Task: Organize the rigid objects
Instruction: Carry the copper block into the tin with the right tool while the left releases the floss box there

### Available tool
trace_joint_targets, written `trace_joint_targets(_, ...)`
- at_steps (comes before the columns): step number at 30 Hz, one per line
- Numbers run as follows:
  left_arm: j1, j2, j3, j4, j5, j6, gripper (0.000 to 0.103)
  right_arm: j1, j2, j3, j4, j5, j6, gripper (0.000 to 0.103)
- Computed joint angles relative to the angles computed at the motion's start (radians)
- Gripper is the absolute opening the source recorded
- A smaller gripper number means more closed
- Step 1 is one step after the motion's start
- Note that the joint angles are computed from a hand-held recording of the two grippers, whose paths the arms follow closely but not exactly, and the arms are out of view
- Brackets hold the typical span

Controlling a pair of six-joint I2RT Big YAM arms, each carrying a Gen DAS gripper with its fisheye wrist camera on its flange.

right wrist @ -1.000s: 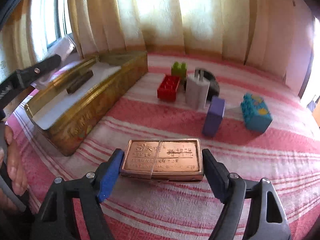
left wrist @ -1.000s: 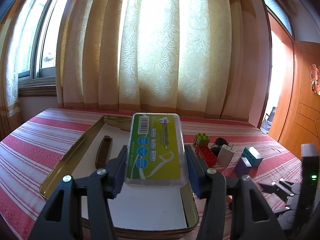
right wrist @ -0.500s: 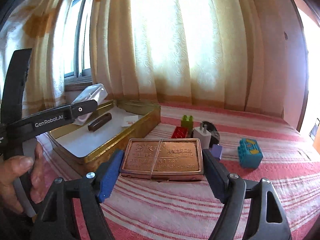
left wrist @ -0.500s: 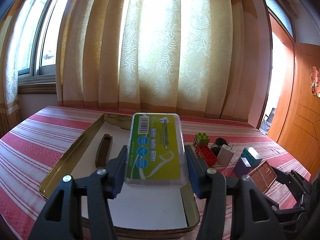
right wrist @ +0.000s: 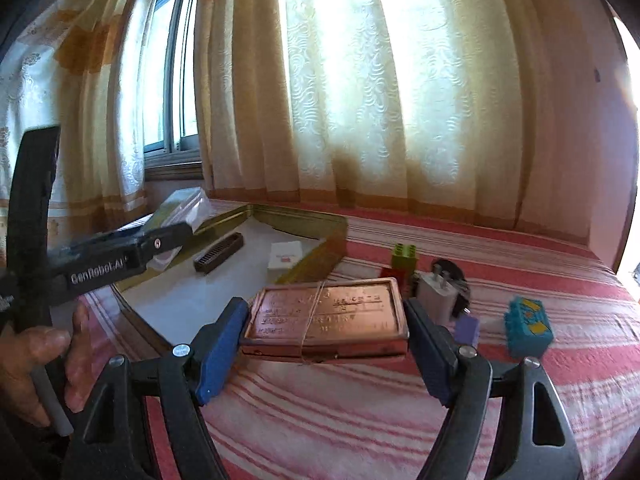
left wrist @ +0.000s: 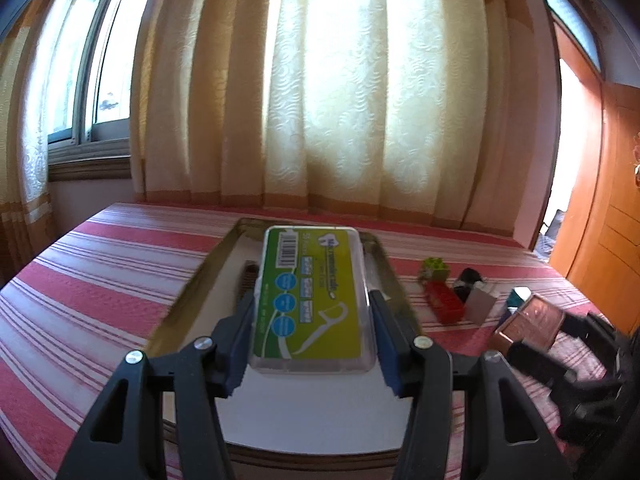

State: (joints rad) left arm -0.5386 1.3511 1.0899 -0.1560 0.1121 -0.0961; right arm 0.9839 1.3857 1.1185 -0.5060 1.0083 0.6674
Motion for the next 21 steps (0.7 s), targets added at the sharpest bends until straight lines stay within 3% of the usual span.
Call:
trace_joint_targets(6,0.042,0.080,0.131,-0.162,0.032,0.046,0.053,-0.082,0.064,0.124,0.018,-0.120,-0.166,0.073)
trace_joint_targets(9,0.042,0.106,0.165,-0.197,0.005,0.072,0.053,-0.132,0.117,0.200,-0.012,-0.225,-0.206,0.072)
trace_joint_targets(12,0.054,0.116,0.178,-0.219,0.016,0.079,0.053,-0.147,0.149,0.237,-0.042,-0.221,-0.229,0.072)
trace_joint_targets(16,0.067,0.099,0.160,-0.201,0.042,0.078,0.053,-0.148,0.109,0.208,-0.109,-0.254,-0.160,0.072)
trace_joint_targets(19,0.075,0.089,0.146,-0.185,0.058,0.063,0.053,-0.120,0.085,0.182,-0.247,-0.234,-0.051,0.072)
trace_joint_targets(21,0.074,0.085,0.138,-0.179,0.067,0.051,0.053,-0.111,0.085,0.171,-0.326,-0.293,0.027,0.072)
